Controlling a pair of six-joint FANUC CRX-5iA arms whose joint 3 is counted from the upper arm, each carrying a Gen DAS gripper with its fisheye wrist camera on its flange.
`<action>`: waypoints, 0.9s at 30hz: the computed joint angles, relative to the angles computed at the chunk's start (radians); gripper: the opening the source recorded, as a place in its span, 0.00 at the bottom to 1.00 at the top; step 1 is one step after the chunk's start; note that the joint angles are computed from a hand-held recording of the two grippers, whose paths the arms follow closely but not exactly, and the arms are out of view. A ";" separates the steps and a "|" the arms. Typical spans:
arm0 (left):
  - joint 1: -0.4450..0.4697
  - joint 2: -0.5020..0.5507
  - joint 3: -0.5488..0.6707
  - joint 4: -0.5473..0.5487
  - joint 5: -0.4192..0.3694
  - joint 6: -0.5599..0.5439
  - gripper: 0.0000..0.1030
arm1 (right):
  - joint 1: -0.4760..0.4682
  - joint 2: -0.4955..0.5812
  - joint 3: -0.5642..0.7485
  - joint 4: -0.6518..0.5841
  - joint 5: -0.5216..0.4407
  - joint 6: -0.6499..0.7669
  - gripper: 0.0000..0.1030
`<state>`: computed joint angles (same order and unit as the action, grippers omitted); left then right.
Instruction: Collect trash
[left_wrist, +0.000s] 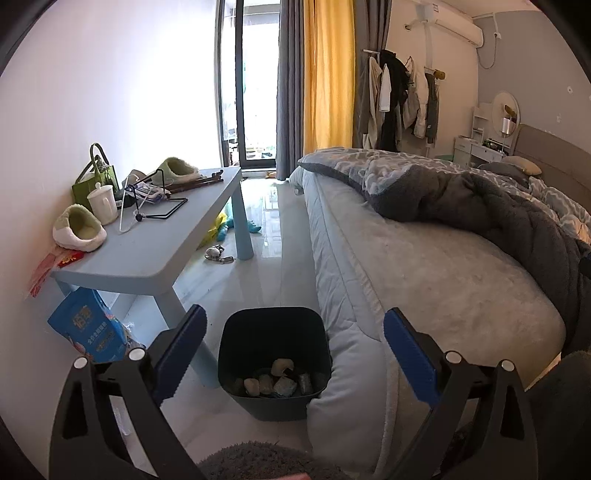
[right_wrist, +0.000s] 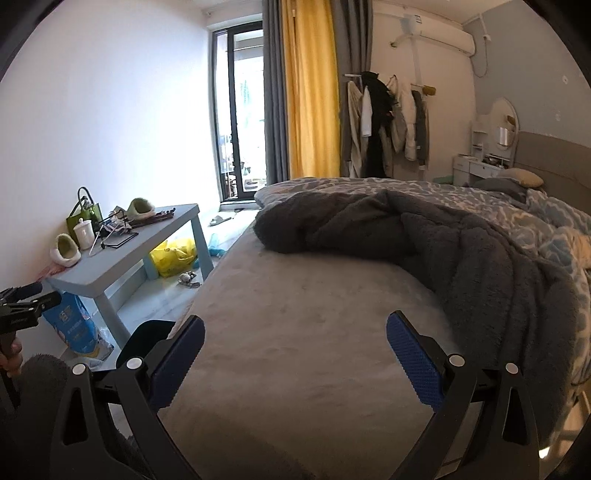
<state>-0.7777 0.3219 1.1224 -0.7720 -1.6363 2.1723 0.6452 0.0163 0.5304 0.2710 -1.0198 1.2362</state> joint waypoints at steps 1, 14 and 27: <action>-0.002 0.003 0.004 -0.005 -0.004 0.000 0.95 | 0.001 -0.003 -0.002 -0.003 0.000 0.004 0.97; 0.007 -0.013 -0.019 0.009 0.002 0.045 0.96 | 0.019 0.009 0.016 -0.021 -0.017 0.035 0.97; 0.010 -0.015 -0.024 0.012 0.005 0.047 0.97 | 0.017 0.009 0.022 -0.045 -0.015 0.043 0.97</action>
<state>-0.7678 0.3066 1.0980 -0.7599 -1.6312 2.2192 0.6624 0.0254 0.5529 0.2263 -1.0351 1.2796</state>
